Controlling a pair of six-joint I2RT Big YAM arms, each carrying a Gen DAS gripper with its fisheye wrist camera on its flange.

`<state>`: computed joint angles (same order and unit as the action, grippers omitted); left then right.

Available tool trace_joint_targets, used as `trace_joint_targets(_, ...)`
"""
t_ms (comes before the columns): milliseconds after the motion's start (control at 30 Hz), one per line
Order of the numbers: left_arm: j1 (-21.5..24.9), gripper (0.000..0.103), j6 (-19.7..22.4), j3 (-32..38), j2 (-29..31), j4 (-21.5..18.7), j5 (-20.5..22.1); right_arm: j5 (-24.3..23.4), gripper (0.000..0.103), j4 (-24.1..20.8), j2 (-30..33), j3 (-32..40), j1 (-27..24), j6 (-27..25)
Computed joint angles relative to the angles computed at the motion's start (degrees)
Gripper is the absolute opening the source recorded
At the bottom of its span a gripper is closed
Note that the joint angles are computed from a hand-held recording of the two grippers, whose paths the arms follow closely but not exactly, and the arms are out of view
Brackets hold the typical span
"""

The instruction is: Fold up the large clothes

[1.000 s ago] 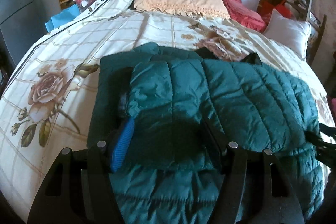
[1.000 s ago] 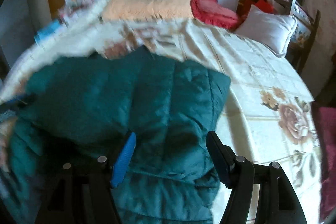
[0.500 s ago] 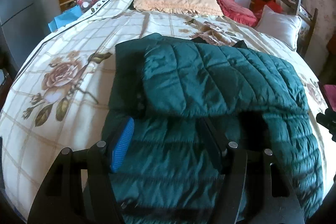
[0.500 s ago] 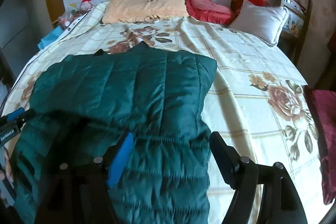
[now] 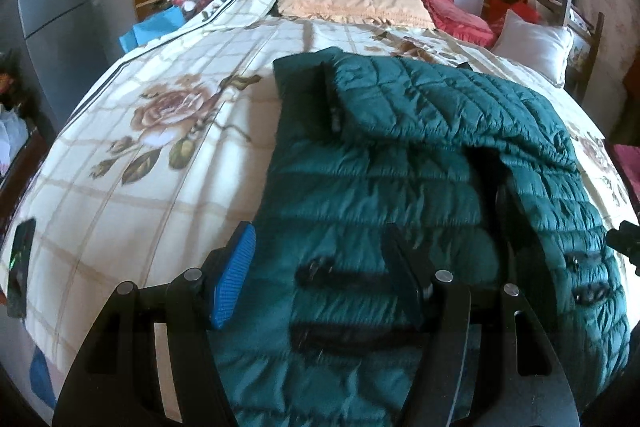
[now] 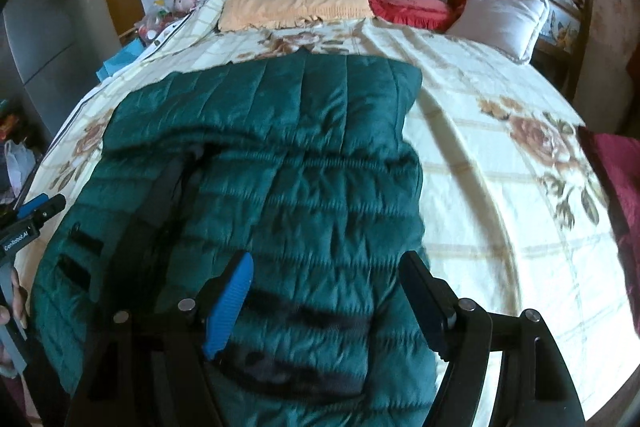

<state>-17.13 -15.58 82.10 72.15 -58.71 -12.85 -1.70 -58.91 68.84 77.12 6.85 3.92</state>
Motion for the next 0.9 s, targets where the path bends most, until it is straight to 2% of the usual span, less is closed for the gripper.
trace_joint_targets(267,0.69,0.065,-1.98,-4.48,-4.64,-0.59,0.98,-0.13,0.073,-0.81,-4.64,-3.85,0.93,0.58)
trace_joint_targets(733,0.92,0.065,-1.16,-9.12,-10.55,-1.88,-0.52,0.26,0.076,-3.34,-9.95,-8.41,1.95,0.92)
trace_joint_targets(900,1.53,0.065,-1.2,-10.06,-11.62,-2.89,0.77,0.26,0.076,-4.85,-11.25,-9.49,1.51,0.67)
